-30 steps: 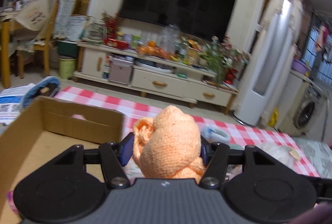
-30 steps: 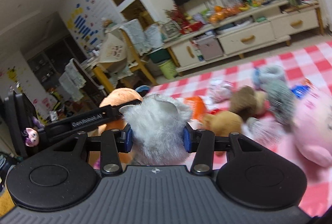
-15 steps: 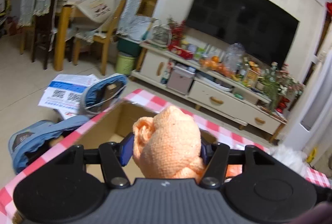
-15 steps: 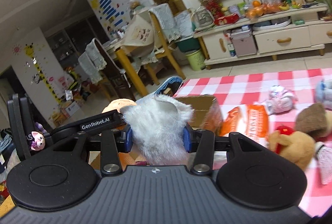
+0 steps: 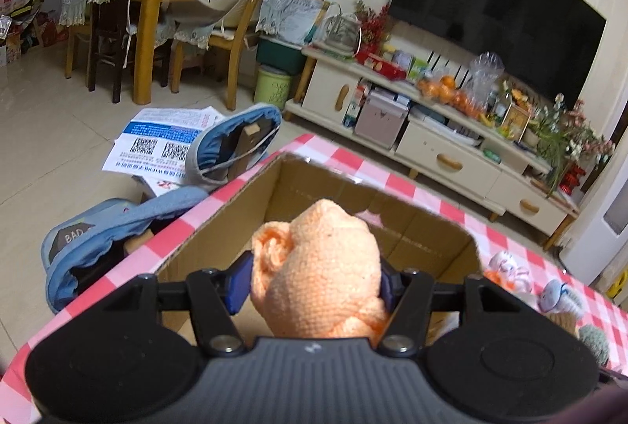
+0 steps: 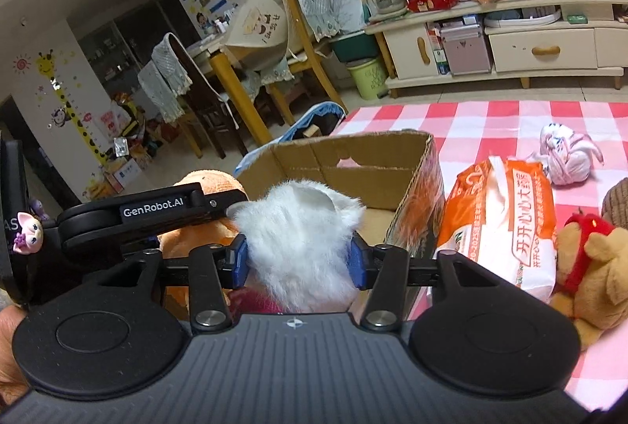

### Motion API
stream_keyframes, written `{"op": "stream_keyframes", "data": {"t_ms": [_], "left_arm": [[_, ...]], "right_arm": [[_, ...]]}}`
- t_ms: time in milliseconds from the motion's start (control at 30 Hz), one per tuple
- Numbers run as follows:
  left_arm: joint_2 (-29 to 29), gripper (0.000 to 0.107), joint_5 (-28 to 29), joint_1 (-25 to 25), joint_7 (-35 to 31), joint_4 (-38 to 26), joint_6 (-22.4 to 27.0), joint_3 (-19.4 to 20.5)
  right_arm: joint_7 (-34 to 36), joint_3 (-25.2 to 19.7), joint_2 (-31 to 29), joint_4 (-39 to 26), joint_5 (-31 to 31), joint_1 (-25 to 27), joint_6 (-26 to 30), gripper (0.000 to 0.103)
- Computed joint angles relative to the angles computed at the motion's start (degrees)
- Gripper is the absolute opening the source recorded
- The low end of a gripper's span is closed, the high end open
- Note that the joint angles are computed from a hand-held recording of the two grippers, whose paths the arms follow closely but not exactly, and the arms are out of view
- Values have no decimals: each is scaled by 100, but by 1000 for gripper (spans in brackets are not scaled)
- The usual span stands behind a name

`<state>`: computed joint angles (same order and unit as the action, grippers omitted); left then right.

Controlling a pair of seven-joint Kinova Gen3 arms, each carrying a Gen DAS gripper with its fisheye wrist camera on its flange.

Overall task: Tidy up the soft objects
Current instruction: 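Carry both toys over the cardboard box and open both tools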

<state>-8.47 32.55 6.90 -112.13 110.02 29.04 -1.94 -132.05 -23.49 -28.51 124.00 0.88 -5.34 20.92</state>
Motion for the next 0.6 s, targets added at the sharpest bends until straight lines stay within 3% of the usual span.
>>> {"op": "stream_keyframes", "data": {"t_ms": [100, 233, 433, 600], "left_arm": [[-73, 65, -290, -4, 163, 39, -108, 129], [-162, 65, -127, 134, 78, 68, -98, -26], [-299, 66, -18, 330, -50, 171, -225, -123], [-403, 66, 59, 501, -222, 265, -283, -150]], "right_arm": [[-59, -99, -101, -60, 45, 75, 181, 74], [-269, -376, -410, -24, 78, 421, 201, 99], [-498, -985, -1184, -76, 253, 1163, 725, 99], [-478, -1196, -1811, -52, 219, 1414, 1132, 99]]}}
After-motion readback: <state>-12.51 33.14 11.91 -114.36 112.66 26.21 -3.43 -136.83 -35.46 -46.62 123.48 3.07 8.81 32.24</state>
